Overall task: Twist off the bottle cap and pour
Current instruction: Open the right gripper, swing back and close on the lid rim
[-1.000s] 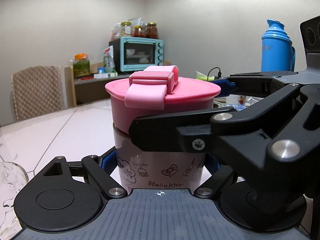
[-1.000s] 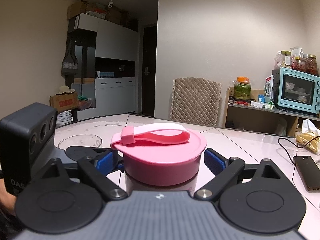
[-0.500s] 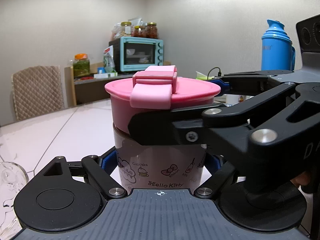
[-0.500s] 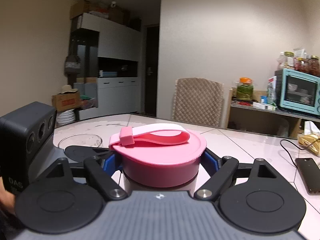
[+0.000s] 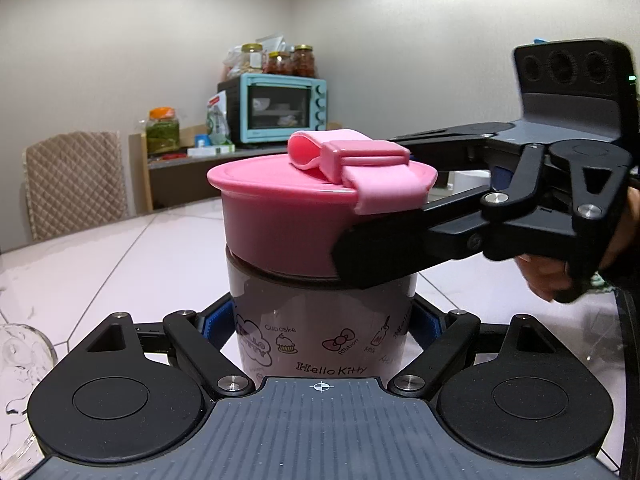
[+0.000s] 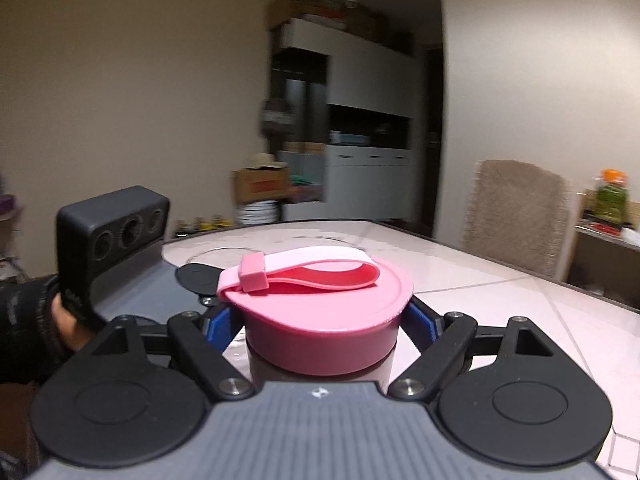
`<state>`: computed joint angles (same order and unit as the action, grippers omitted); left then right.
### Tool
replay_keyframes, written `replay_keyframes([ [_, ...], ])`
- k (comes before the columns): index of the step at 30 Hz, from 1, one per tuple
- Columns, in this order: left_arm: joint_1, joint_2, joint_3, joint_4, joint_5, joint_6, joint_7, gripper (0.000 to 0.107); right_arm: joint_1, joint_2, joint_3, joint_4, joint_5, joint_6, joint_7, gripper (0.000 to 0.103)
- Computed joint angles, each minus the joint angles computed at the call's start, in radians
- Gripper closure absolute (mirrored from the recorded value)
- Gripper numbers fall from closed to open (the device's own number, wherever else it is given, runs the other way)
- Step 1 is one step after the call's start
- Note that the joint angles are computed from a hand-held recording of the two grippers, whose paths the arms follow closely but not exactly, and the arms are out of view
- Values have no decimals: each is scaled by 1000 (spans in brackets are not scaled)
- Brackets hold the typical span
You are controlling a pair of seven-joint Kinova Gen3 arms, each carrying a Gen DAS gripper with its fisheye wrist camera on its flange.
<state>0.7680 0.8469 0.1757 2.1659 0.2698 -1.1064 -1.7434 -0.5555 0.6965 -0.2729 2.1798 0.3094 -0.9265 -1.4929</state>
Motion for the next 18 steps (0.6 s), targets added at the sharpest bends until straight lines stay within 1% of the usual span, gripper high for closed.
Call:
replay_keyframes([
  [1,0,0,0,0,0,0,0,18,32,2,-20,-9,40,15,-6,18],
  [2,-1,1,0,-1,-2,0,0,18,73,5,-57,-18,69,37,4,18],
  [3,0,1,0,-2,0,1,0,18,101,6,-84,-24,81,54,14,18],
  [5,5,2,1,-4,6,0,-3,18,139,5,-141,-27,58,84,57,18],
  [6,5,2,1,-4,6,0,-3,18,139,3,-156,-22,22,84,87,18],
  [7,4,2,1,-3,6,1,-3,18,122,-3,-153,-14,-18,75,109,17],
  [8,6,2,1,-3,7,0,-3,18,89,-11,-132,-6,-59,63,116,15],
  [9,7,2,1,-4,8,0,-3,18,42,-22,-94,4,-100,49,114,9],
  [10,6,3,1,-5,8,0,-3,18,-4,-36,-57,13,-140,42,107,6],
  [12,6,4,1,-5,7,0,-3,18,-97,-65,14,27,-222,46,92,6],
  [13,7,4,1,-5,8,0,-3,18,-143,-71,50,38,-262,32,87,6],
  [18,10,6,1,-8,12,0,-4,18,-375,-76,192,106,-466,-116,39,3],
])
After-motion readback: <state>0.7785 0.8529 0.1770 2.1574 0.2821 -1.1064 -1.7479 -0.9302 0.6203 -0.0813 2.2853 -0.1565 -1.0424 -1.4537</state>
